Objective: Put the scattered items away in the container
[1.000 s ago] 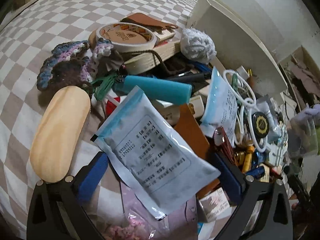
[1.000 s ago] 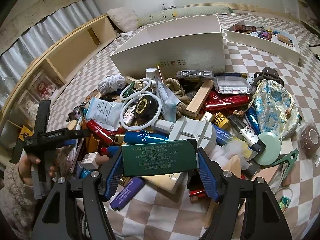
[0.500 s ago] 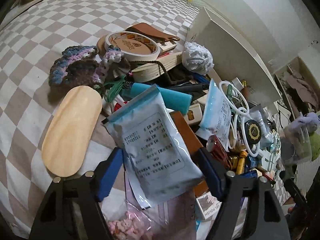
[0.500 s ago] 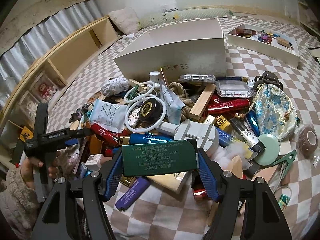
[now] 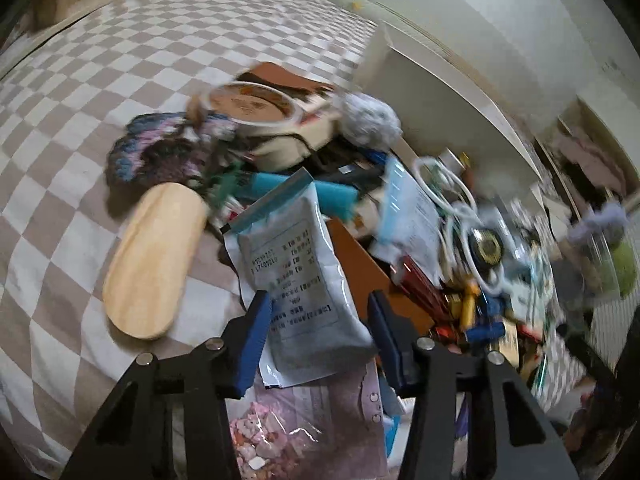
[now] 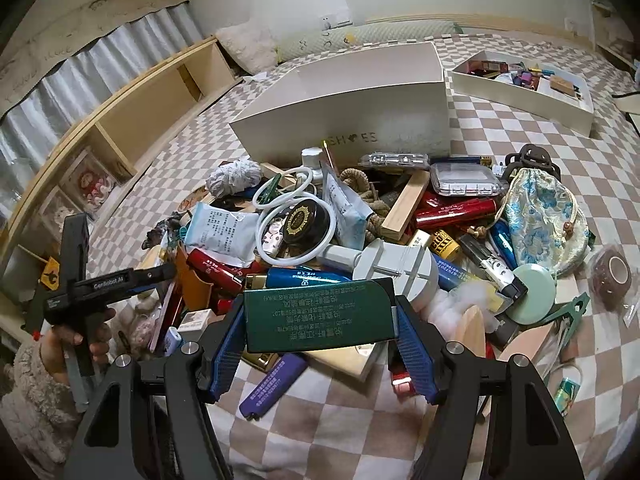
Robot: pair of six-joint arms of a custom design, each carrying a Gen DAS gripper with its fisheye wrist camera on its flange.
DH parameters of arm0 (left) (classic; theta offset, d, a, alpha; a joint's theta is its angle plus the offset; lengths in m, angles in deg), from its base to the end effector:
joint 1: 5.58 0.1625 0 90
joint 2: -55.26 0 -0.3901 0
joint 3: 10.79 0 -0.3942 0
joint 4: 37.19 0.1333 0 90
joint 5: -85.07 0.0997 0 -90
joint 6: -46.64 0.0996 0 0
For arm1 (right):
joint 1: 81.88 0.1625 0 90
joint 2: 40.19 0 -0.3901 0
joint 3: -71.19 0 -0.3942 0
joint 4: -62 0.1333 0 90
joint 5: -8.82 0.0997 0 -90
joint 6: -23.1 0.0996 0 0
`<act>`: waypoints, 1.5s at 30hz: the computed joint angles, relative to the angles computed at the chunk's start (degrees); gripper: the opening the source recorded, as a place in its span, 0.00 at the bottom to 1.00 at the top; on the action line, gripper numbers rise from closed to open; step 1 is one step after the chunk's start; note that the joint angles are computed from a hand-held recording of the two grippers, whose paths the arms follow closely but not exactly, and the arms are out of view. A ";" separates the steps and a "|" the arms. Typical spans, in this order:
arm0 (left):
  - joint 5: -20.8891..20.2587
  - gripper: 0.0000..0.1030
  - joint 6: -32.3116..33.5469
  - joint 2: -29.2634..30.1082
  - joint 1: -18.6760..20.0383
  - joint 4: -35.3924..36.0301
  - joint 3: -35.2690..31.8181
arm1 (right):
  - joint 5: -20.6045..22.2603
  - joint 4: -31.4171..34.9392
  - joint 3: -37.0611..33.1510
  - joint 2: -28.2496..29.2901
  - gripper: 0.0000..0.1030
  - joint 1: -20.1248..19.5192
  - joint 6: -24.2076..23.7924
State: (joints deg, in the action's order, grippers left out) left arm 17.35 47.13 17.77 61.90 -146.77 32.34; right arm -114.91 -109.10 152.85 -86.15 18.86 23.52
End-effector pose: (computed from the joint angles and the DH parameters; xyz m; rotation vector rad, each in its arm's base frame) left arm -0.1563 -0.8237 0.2958 0.4878 2.7316 -0.4373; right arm 0.2109 -0.6931 0.2257 -0.0883 -2.4462 1.0826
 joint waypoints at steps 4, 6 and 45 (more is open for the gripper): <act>0.70 0.48 6.49 -2.42 -1.05 -1.55 4.69 | -0.15 -0.08 0.13 -0.08 0.68 0.11 0.03; -0.69 0.48 8.44 -2.94 -1.18 -1.08 5.24 | -0.21 -0.16 0.17 -0.08 0.68 0.11 0.02; 0.34 0.50 -3.70 2.47 -0.31 6.66 -4.59 | 0.60 -0.06 1.20 -0.33 0.68 -0.65 1.17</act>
